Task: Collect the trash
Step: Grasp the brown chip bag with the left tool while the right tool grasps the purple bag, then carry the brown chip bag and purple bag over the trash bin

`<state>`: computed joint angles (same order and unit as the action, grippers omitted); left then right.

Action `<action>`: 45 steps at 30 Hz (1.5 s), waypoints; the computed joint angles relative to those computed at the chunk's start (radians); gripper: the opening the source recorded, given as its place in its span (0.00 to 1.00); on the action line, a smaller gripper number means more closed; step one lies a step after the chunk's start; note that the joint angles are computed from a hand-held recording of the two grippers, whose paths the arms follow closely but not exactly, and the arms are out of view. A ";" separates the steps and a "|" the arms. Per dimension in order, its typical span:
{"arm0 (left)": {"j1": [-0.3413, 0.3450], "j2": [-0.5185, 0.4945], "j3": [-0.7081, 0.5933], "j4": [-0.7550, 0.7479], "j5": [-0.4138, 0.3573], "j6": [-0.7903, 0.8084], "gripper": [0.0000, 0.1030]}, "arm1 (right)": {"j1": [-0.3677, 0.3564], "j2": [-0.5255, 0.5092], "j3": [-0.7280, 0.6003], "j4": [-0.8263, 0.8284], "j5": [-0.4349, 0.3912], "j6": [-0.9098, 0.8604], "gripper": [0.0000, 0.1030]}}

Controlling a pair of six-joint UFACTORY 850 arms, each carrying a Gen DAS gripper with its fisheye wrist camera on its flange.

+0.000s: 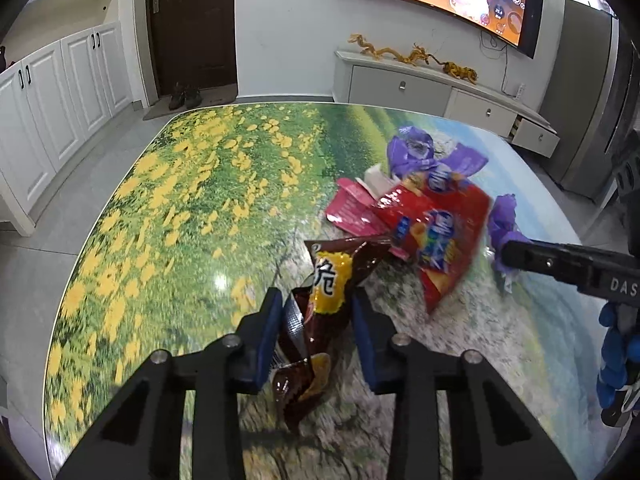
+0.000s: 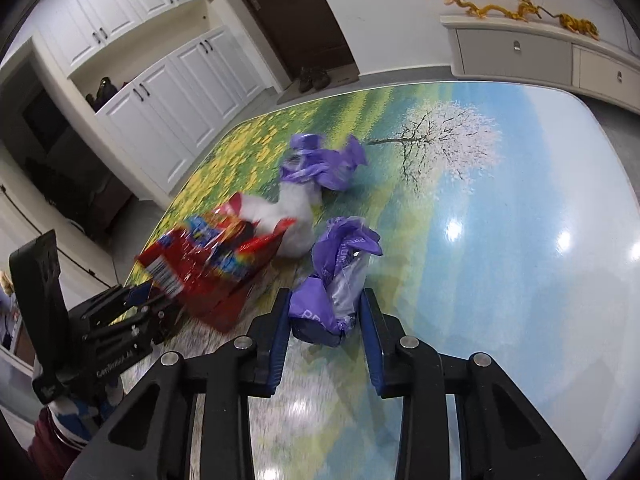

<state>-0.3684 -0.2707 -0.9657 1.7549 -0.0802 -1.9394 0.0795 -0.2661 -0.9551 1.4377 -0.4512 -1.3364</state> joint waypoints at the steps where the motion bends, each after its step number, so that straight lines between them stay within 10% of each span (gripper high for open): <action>1: -0.004 0.013 0.013 0.024 -0.001 -0.030 0.29 | -0.004 0.020 0.021 0.008 -0.003 -0.013 0.32; 5: -0.033 0.091 0.087 0.161 -0.021 -0.192 0.27 | -0.025 0.108 0.103 0.021 -0.010 -0.052 0.32; 21: -0.395 0.292 0.189 -0.211 -0.425 0.144 0.27 | -0.184 0.540 0.427 -0.079 -0.028 -0.081 0.32; 45: -0.681 0.169 0.014 -0.298 -0.570 0.321 0.27 | -0.676 0.789 0.592 -0.147 -0.268 -0.170 0.32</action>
